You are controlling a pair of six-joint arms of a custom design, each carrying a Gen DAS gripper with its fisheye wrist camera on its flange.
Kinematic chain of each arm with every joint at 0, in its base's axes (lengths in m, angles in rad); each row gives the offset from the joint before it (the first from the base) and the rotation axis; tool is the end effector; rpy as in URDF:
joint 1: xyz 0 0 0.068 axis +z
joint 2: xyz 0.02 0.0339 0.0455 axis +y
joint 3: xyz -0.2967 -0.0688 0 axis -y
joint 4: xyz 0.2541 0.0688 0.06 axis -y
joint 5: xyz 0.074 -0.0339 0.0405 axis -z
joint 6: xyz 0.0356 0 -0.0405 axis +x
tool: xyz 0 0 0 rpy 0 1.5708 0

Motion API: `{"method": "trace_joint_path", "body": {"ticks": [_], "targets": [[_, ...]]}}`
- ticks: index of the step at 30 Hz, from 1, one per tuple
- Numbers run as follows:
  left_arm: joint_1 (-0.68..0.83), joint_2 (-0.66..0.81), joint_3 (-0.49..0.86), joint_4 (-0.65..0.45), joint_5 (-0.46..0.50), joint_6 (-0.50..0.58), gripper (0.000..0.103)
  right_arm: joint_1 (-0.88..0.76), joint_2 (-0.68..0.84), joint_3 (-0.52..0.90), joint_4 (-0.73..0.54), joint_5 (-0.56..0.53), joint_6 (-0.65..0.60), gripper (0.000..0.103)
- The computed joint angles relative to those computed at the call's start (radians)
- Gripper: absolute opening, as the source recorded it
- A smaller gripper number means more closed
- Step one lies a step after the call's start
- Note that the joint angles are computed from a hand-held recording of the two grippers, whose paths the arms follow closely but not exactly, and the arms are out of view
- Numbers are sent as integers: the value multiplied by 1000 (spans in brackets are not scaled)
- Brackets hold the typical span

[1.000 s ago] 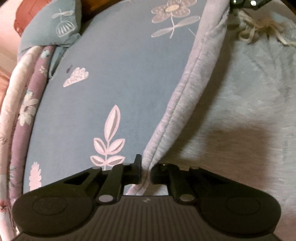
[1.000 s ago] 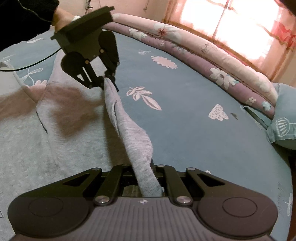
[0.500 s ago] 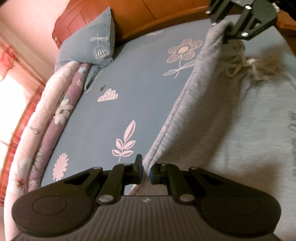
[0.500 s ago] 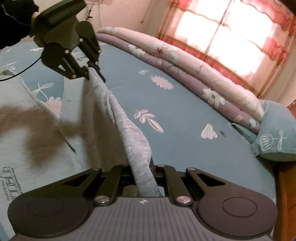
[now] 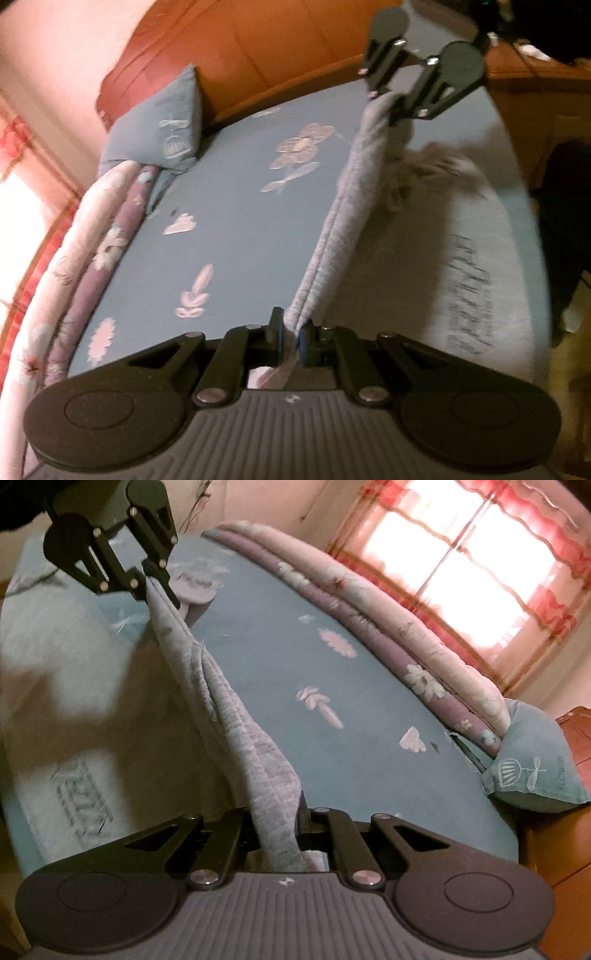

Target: Fold clothes

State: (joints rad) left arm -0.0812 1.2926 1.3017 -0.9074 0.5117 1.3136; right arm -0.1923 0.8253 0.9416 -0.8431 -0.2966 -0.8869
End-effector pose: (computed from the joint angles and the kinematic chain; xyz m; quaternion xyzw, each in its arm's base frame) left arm 0.2552 -0.0383 0.3789 0.6505 0.6464 -0.0105 0.3986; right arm 0.1442 -0.0175 0.3488 -0.3640 0.8278 -0.0925 0.4168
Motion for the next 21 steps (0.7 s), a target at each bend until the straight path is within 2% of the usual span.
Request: {"method": "trace_joint_path", "body": {"ticks": [2, 9, 13, 15, 18, 21], "targets": [[-11, -57, -91, 48, -10, 37, 5, 33, -35, -37, -6, 49, -16, 8], [-86, -150, -269, 83, -101, 120, 5, 196, -143, -155, -40, 238, -77, 8], [-109, -153, -306, 75, -132, 142, 5, 369, -207, -215, -83, 396, -61, 8], [-115, -154, -328, 88, -139, 153, 5, 520, -244, -259, -98, 534, -36, 8], [-122, -141, -342, 104, -147, 134, 5, 682, -258, -309, -95, 685, 4, 8], [-127, -117, -325, 109, -146, 112, 5, 629, -239, -320, -19, 685, -81, 8]]}}
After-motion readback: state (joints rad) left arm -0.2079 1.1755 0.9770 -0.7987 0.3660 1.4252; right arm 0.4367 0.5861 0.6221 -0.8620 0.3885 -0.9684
